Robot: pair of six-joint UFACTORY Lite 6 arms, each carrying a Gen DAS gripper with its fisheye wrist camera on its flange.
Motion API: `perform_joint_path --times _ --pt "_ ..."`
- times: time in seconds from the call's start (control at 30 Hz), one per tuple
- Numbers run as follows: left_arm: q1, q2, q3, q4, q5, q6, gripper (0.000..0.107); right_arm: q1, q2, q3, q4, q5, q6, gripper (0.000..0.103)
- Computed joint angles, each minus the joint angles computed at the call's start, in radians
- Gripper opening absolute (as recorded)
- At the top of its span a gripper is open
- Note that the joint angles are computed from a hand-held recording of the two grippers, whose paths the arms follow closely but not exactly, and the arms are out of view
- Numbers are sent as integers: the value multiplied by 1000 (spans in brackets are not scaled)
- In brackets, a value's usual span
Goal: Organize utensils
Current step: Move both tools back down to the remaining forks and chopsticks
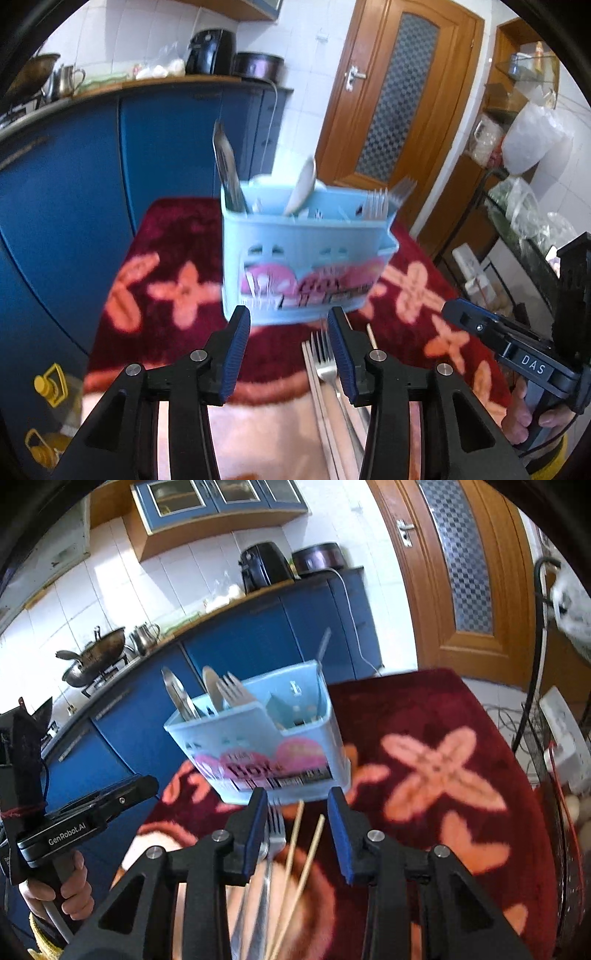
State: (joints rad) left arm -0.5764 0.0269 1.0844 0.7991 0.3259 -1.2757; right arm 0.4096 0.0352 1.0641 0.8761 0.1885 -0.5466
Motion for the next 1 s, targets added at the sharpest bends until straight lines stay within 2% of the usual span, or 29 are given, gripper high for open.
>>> perform_joint_path --times 0.2,0.57,0.8,1.0 --pt "-12 74 -8 -101 -27 60 45 -13 -4 -74 185 7 -177 38" --pt "-14 230 45 -325 -26 247 45 -43 11 -127 330 38 -311 39" --pt "-42 300 91 -341 22 263 45 -66 19 -148 431 59 -413 39" --pt "-66 327 112 -260 38 186 48 -76 15 -163 477 71 -459 39"
